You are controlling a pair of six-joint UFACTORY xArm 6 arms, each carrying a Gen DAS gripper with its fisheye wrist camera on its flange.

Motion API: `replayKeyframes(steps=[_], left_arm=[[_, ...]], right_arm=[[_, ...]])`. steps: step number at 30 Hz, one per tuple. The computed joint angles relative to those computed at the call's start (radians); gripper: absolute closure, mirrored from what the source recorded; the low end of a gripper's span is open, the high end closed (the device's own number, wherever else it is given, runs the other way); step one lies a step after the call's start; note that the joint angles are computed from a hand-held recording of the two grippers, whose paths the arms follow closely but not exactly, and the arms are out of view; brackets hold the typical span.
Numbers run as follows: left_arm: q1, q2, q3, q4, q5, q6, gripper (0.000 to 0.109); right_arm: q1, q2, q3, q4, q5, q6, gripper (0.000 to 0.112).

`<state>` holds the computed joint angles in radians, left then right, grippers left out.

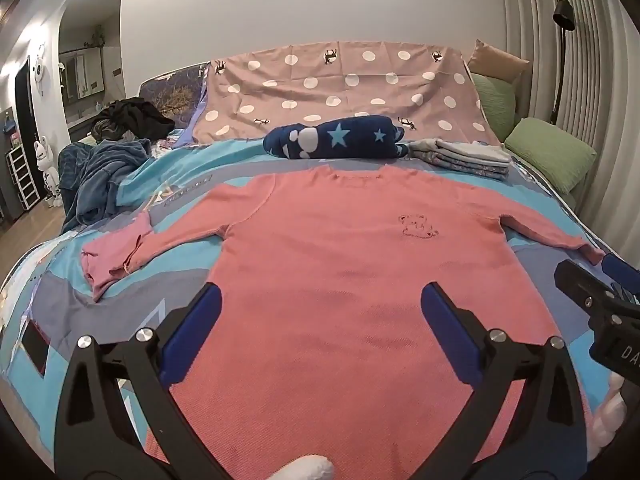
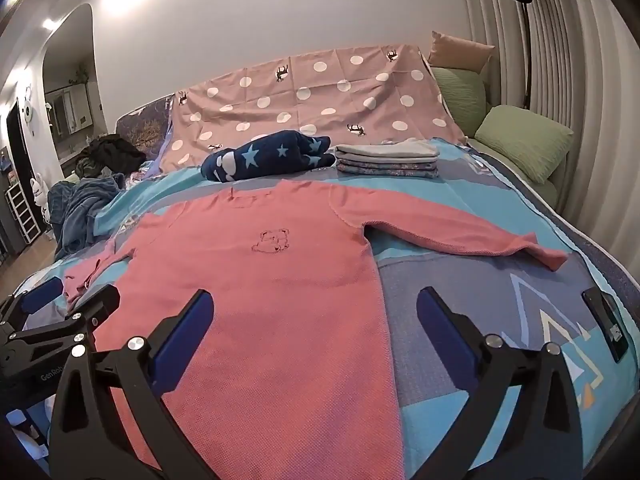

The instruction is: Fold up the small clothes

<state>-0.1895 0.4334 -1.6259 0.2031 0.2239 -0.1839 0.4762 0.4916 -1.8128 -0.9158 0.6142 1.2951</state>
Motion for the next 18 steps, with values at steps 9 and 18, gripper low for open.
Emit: replayKeyframes(steps=[9,18], left_arm=[[0.001,-0.002,0.012,-0.019,-0.002,0.019,0.008],[0.005,0.007,0.005,-0.024,0.005,0.023,0.008]], right_arm=[[0.008,0.025,-0.04,0.039,0.025,-0.051,0.011],[0.02,0.07,-0.111,0.086,0.068,-0.112,0.011]])
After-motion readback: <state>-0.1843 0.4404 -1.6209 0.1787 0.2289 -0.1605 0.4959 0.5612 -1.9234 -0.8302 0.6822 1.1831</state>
